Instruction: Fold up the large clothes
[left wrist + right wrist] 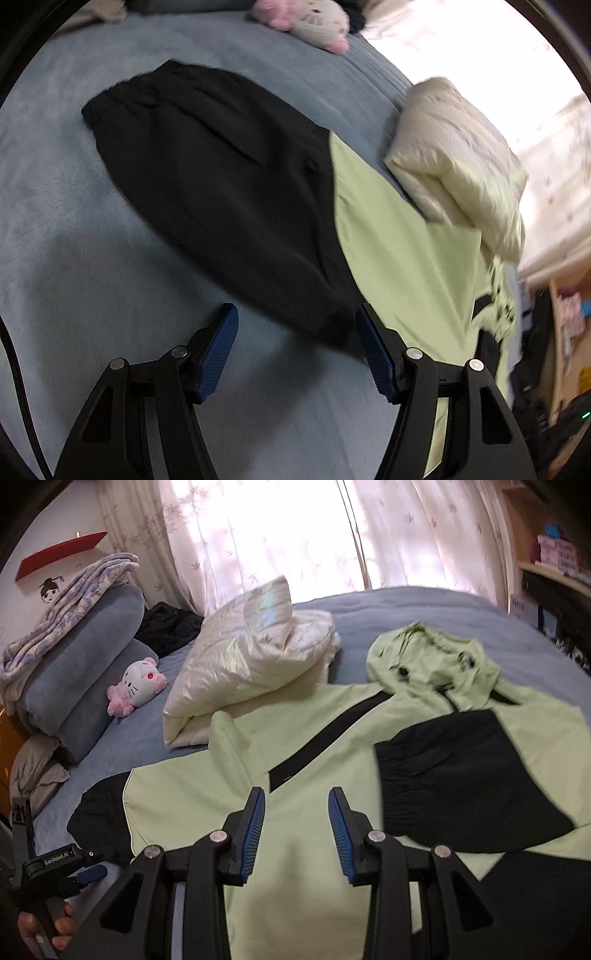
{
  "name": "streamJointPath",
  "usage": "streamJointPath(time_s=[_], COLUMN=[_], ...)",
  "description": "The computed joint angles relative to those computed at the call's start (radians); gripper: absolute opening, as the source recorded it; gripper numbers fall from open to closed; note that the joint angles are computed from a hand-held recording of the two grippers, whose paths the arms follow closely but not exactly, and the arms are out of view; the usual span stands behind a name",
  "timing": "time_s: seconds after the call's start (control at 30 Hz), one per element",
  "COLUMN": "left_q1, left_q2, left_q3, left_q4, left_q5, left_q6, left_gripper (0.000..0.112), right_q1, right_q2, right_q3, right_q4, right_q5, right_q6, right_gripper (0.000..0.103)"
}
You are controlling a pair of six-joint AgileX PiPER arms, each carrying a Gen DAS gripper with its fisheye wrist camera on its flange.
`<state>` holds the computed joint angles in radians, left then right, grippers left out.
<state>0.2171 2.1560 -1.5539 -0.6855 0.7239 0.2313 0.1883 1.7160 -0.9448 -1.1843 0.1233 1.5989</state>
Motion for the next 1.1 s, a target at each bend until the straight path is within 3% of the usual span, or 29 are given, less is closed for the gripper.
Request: streamJointPath(time_s=[0.13, 0.23, 0.4, 0.47, 0.5, 0.53, 0.63, 0.73, 0.93, 1.1], left_q1=[0.048, 0.068, 0.05, 0.027, 0.011, 0.003, -0.028, -0.107, -0.317, -0.56], left_q2=[0.065, 0.111, 0.165, 0.171, 0.174, 0.177, 0.102, -0.019, -0.238, -0.279], left_q3=[-0.059, -0.109, -0.218, -0.247, -0.263, -0.28, -0.212, -0.135, -0.073, -0.129], left_q4=[-0.106, -0.153, -0.06, 0.071, 0.168, 0.225, 0.282, 0.436, 0.468, 0.568], left_q5=[0.018, 0.011, -0.034, -0.077, -0.093, -0.091, -0.171, -0.255, -0.287, -0.221], left_q6=[0.051, 0.047, -0.054, -0.171, -0.256, -0.306, -0.331, -0.386, -0.297, -0.343], left_gripper=[0.064, 0.064, 0.063, 0.039, 0.014, 0.006, 0.004, 0.003, 0.003, 0.003], right_q1=[0.011, 0.014, 0.006, 0.004, 0.001, 0.0, -0.01, -0.035, -0.14, -0.303], right_q2=[0.055, 0.081, 0.096, 0.097, 0.097, 0.098, 0.089, 0.062, -0.057, -0.232], right_q3=[-0.025, -0.032, -0.039, -0.041, -0.043, -0.048, -0.045, -0.022, 0.082, 0.204], right_q4=[0.075, 0.216, 0.522, 0.612, 0.671, 0.708, 0.77, 0.869, 1.459, 1.924], right_q5=[-0.011, -0.025, -0.037, -0.033, -0.028, -0.019, 0.002, 0.004, -0.017, 0.003], right_q6=[-0.067, -0.207, -0.512, -0.605, -0.667, -0.707, -0.765, -0.86, -1.447, -1.947], right_gripper=[0.036, 0.036, 0.036, 0.036, 0.036, 0.036, 0.036, 0.036, 0.036, 0.036])
